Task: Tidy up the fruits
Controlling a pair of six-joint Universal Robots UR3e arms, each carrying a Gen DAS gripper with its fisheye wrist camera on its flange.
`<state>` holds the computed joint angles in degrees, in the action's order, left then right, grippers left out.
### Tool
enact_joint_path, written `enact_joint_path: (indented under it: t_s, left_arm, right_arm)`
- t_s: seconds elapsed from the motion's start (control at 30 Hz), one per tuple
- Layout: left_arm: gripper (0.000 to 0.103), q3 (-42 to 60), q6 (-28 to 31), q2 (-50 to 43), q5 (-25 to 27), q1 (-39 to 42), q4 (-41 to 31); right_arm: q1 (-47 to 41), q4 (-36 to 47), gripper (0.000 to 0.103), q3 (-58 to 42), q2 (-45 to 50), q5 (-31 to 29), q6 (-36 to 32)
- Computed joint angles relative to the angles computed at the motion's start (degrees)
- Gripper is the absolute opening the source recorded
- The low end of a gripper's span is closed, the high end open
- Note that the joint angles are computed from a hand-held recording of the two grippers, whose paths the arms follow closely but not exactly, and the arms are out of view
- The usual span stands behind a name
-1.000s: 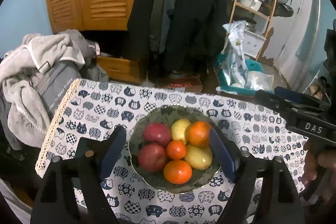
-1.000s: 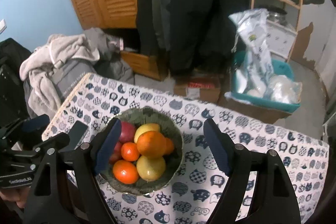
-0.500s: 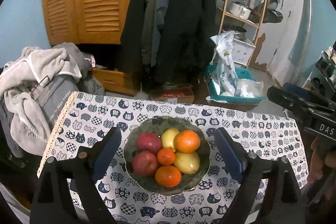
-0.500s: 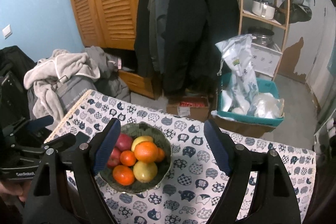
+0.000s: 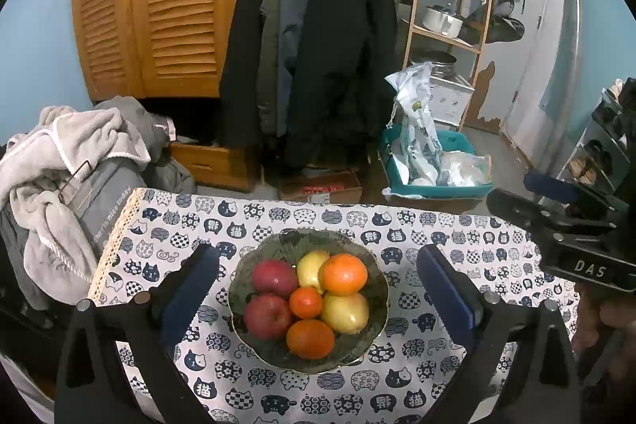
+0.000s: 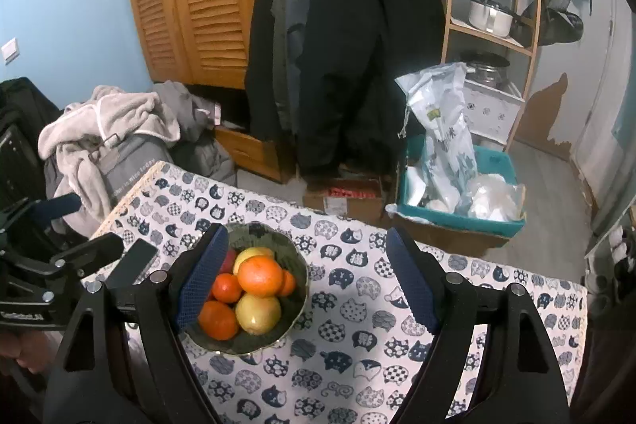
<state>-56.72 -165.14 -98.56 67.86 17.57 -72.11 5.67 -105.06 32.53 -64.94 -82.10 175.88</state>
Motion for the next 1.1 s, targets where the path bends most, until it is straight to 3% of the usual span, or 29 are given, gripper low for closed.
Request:
enact_joint_path:
  t_s: [1.1]
  left_arm:
    - [0.101, 1.18, 0.95, -0.34, 5.23, -3.02, 0.18]
  right_arm:
    - [-0.59, -0.84, 0.081, 3.10, -1.46, -0.29, -0.53]
